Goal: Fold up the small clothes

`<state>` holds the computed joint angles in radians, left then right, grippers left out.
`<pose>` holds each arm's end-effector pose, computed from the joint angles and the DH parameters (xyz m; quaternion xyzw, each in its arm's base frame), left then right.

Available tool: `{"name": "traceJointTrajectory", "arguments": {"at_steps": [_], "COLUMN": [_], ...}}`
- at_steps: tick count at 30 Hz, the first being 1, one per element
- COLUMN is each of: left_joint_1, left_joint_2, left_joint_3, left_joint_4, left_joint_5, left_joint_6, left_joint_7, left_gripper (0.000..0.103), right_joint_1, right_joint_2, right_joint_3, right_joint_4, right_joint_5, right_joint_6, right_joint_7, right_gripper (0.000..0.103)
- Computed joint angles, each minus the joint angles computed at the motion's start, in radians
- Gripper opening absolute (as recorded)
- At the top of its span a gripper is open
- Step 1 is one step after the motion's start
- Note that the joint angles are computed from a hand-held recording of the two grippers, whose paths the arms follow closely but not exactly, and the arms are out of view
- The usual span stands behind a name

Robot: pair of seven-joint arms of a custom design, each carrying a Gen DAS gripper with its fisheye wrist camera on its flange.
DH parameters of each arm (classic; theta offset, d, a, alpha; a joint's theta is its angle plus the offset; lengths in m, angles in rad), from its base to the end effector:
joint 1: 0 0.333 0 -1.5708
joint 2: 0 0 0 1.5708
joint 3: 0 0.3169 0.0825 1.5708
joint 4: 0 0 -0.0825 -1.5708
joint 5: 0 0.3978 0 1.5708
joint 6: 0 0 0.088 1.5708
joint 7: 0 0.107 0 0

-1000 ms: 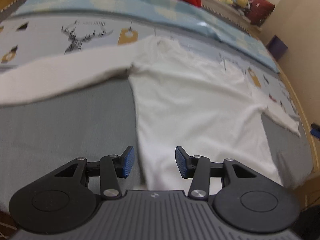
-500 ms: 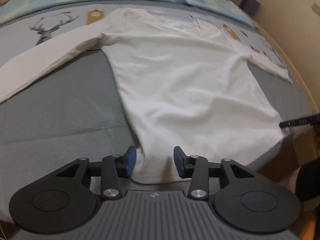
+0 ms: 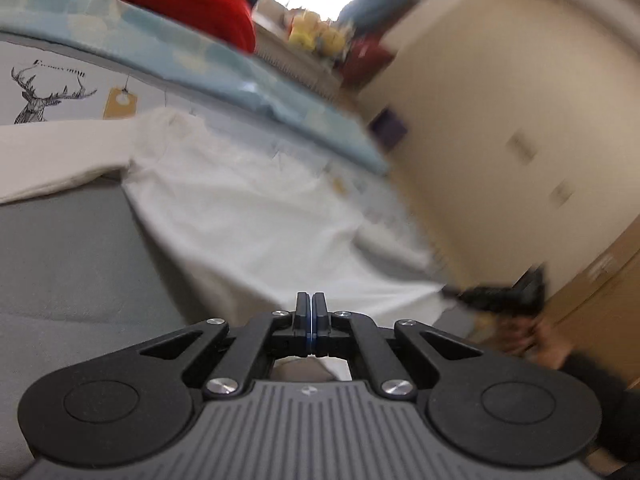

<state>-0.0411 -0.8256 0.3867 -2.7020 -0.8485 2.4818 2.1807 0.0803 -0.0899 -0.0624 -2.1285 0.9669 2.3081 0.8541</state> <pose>0.3457 0.1349 0.5065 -0.6870 0.5250 -0.5007 0.0421 0.5628 0.0259 0.4783 -0.6938 0.5968 0.0557 0.3992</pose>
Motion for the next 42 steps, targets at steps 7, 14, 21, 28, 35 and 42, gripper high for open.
{"name": "traceJointTrajectory", "arguments": {"at_steps": [7,14,21,28,35,42], "left_joint_1": [0.129,0.073,0.057,0.021,-0.03,0.184], "left_joint_2": [0.246,0.34,0.385,0.286,0.101,0.352], "left_joint_3": [-0.183,-0.221,-0.302,-0.21,0.079,-0.187], "left_joint_4": [0.079,0.121,0.118,0.072,0.04,0.11], "left_joint_5": [0.324,0.344,0.474,0.422,-0.073,0.302], "left_joint_6": [-0.075,-0.05,-0.046,-0.067,-0.074,-0.09], "left_joint_7": [-0.271,-0.254,-0.251,-0.112,0.116,-0.247], "left_gripper": [0.005,0.037,0.038,0.001,0.001,0.001], "right_joint_1": [-0.018,0.013,0.034,0.035,-0.061,-0.033], "right_joint_2": [0.099,0.107,0.108,0.101,0.053,0.118], "right_joint_3": [0.022,0.047,0.055,0.053,-0.041,0.022], "right_joint_4": [0.055,0.035,0.015,0.021,0.059,0.095], "right_joint_5": [-0.371,-0.512,-0.66,-0.612,0.131,-0.351], "right_joint_6": [0.046,0.106,0.095,0.048,-0.184,-0.065], "right_joint_7": [0.352,0.385,0.37,0.287,0.065,0.367], "right_gripper": [0.01,0.028,0.029,0.008,0.007,0.008]}}
